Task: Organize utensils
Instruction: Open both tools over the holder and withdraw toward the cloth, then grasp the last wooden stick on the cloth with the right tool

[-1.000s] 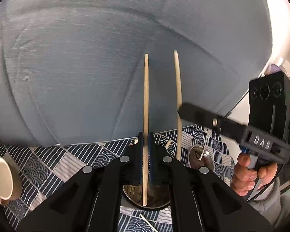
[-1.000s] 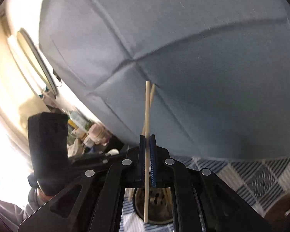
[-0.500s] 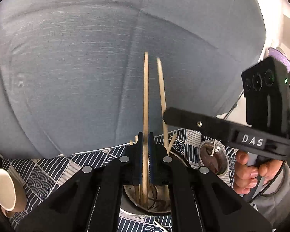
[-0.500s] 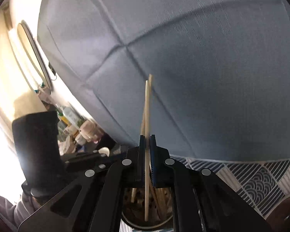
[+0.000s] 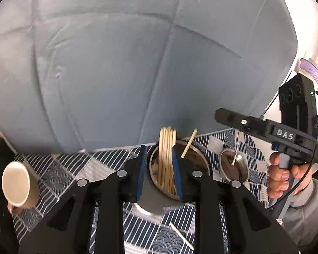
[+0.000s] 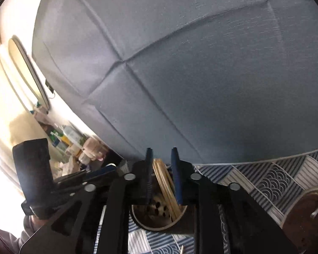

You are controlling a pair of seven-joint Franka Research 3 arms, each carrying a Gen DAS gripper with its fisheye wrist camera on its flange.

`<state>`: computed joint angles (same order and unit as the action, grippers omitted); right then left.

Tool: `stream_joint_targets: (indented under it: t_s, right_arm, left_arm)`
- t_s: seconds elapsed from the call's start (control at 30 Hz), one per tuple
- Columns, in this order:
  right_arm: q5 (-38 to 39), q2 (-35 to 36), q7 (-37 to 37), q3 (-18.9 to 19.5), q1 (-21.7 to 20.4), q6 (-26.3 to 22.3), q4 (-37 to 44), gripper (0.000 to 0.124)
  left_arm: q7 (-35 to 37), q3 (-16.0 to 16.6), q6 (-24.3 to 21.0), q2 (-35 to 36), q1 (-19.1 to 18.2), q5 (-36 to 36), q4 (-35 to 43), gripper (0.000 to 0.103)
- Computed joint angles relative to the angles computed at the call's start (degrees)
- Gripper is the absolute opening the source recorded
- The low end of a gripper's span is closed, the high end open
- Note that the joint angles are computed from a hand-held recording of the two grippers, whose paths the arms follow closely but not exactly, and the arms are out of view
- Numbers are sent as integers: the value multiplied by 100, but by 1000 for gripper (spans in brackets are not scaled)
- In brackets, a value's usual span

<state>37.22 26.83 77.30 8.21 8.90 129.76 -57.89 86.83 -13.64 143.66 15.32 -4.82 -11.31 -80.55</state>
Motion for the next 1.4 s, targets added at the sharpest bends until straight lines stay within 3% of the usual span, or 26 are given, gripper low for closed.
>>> stream_joint_targets:
  t_s: [0.5, 0.57, 0.83, 1.2, 1.4]
  right_arm:
    - [-753, -1072, 34, -252, 390, 87, -1574, 37]
    - [-805, -1208, 26, -272, 433, 133, -1796, 39]
    - [-1162, -1789, 392, -393, 587, 273, -2873, 50]
    - [-2746, -1999, 1362, -396, 931, -603, -3728, 55]
    - [-3045, -1874, 1616, -347, 1070, -1028, -3756, 57]
  left_arm:
    - [7, 183, -159, -866, 5, -193, -1344, 56]
    - [-16, 223, -231, -980, 9, -236, -1520, 65]
    - [-184, 372, -523, -1297, -9, -268, -2251, 76]
    - [-517, 436, -1180, -1343, -37, 130, -2763, 78]
    - [-656, 442, -1472, -1376, -43, 332, -2944, 78]
